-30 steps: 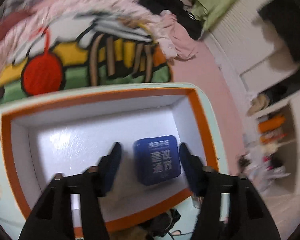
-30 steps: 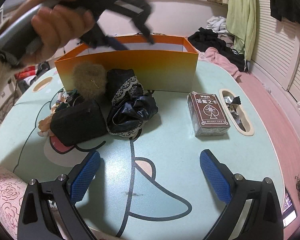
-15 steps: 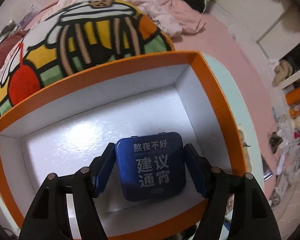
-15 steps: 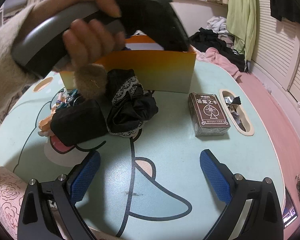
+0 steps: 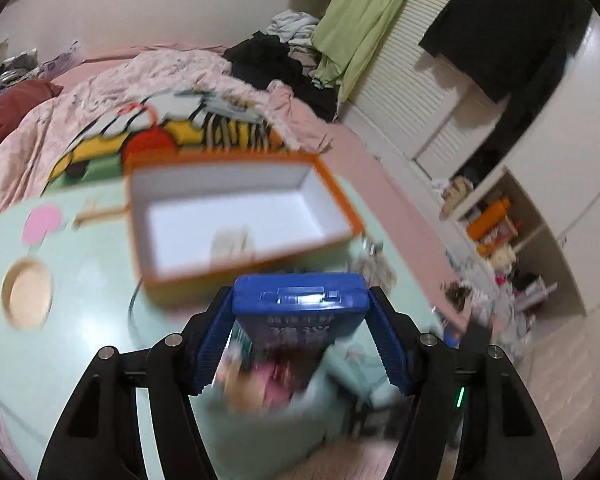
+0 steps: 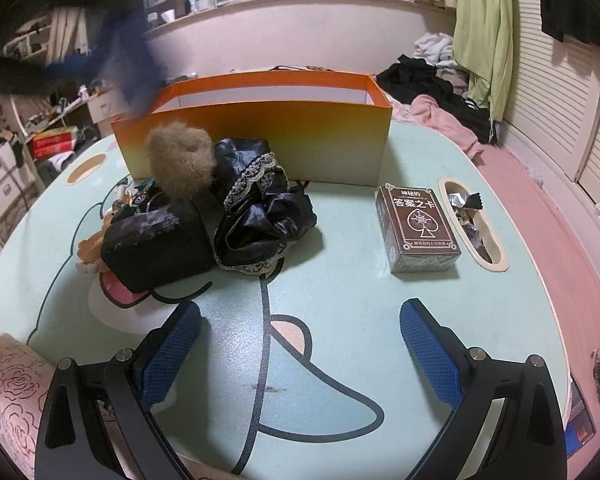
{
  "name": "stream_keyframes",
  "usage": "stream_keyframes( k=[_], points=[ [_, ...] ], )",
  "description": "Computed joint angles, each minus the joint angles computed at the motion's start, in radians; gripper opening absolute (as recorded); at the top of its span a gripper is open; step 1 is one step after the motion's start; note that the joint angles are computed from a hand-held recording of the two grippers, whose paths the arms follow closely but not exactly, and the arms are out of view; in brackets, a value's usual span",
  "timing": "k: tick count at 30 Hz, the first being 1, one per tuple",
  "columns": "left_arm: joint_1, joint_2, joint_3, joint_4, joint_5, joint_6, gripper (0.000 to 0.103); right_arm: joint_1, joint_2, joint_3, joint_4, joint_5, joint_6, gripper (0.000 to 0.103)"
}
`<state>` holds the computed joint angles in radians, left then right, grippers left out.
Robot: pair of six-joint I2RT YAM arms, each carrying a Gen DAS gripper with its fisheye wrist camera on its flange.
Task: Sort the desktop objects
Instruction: 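Lift the blue tin out and set it on the table, open left tool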
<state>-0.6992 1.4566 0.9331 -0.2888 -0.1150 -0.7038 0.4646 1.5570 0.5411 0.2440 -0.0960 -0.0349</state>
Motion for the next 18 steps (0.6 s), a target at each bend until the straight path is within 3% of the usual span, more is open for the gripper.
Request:
stream_keyframes(
  k=[7, 10, 15, 18],
  points=[
    [-0.125, 0.013, -0.199, 0.076, 0.005, -0.069, 0.066, -0.002, -0.003, -0.001, -0.002, -0.001, -0.001, 0.100],
    [-0.112, 0.093, -0.174, 0.116, -0.014, -0.074, 0.066, -0.003, -0.002, 0.000, -0.002, -0.002, -0.001, 0.100],
    [-0.117, 0.148, -0.155, 0.272, -0.100, -0.042, 0.068, 0.001, -0.002, -0.002, 0.002, -0.001, 0.001, 0.100],
    [-0.148, 0.125, -0.150, 0.231, -0.175, -0.050, 0.078, 0.004, 0.002, -0.002, 0.007, 0.000, 0.005, 0.100]
  ],
)
